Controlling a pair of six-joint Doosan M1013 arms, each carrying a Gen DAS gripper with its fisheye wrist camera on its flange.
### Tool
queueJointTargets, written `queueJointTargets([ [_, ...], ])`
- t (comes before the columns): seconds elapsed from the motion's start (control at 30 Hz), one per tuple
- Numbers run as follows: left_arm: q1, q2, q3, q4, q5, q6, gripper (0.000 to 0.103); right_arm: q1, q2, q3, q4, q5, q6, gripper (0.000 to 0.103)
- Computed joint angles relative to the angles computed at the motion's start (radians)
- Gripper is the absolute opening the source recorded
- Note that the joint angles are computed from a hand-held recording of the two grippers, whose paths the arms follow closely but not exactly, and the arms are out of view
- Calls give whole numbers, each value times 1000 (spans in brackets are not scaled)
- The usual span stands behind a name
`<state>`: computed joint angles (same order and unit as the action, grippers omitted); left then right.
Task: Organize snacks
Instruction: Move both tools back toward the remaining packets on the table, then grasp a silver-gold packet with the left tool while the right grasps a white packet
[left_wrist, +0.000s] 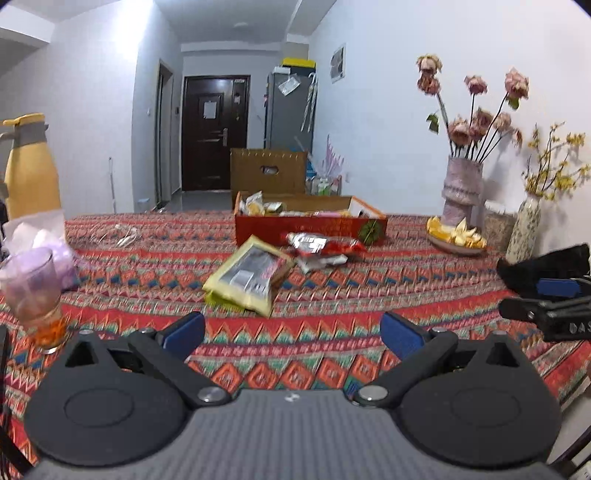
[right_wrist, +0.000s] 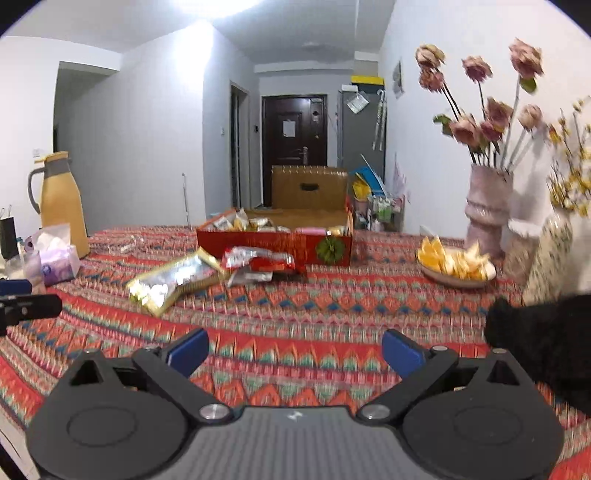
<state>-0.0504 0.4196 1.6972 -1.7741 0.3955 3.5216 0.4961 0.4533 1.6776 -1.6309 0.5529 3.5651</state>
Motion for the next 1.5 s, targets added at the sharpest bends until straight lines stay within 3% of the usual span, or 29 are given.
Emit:
queueJointTargets([
  [0.27, -4, 27, -17, 128, -38, -122, 103, 20, 20, 2, 42, 20, -82, 100],
  [0.4, -4, 49, -47, 97, -18, -94, 103, 6, 33, -18, 63, -6, -99, 100],
  [0.53, -11, 91, -122, 264, -29, -245, 103, -10, 60, -69, 132, -12, -192, 100],
  [0.67, -27, 149, -218, 359, -51, -253, 103, -43, 96, -132, 192, -77, -267, 100],
  [0.73, -33, 190, -281, 413, -40, -267, 103, -59, 122, -179, 299, -97, -374, 100],
  [0.83, -43, 257, -391, 581, -17, -411, 103, -87, 165, -255, 464, -135, -543, 100],
  [0.93, -48, 339, -526, 760, 44, -604, 103, -119, 210, -343, 733, -174, -793, 100],
  [1.0, -56, 391, -622, 949, 77, -812, 103, -137, 249, -419, 927, -162, -992, 100],
  [1.07, -62, 437, -703, 1091, 111, -958, 103, -150, 280, -468, 1007, -175, -1098, 100],
  [1.17, -65, 490, -792, 1172, 148, -1068, 102, -172, 339, -569, 1221, -165, -1315, 100],
  [1.23, -60, 524, -857, 1210, 213, -1153, 95, -186, 391, -660, 1365, -116, -1443, 100],
  [1.3, -56, 551, -907, 1240, 276, -1221, 83, -189, 440, -743, 1393, -71, -1466, 99],
  [1.4, -55, 537, -875, 1228, 225, -1192, 67, -190, 509, -865, 1408, -4, -1492, 98],
  [1.5, -43, 524, -861, 1168, 228, -1176, 56, -185, 573, -984, 1366, 72, -1491, 98],
])
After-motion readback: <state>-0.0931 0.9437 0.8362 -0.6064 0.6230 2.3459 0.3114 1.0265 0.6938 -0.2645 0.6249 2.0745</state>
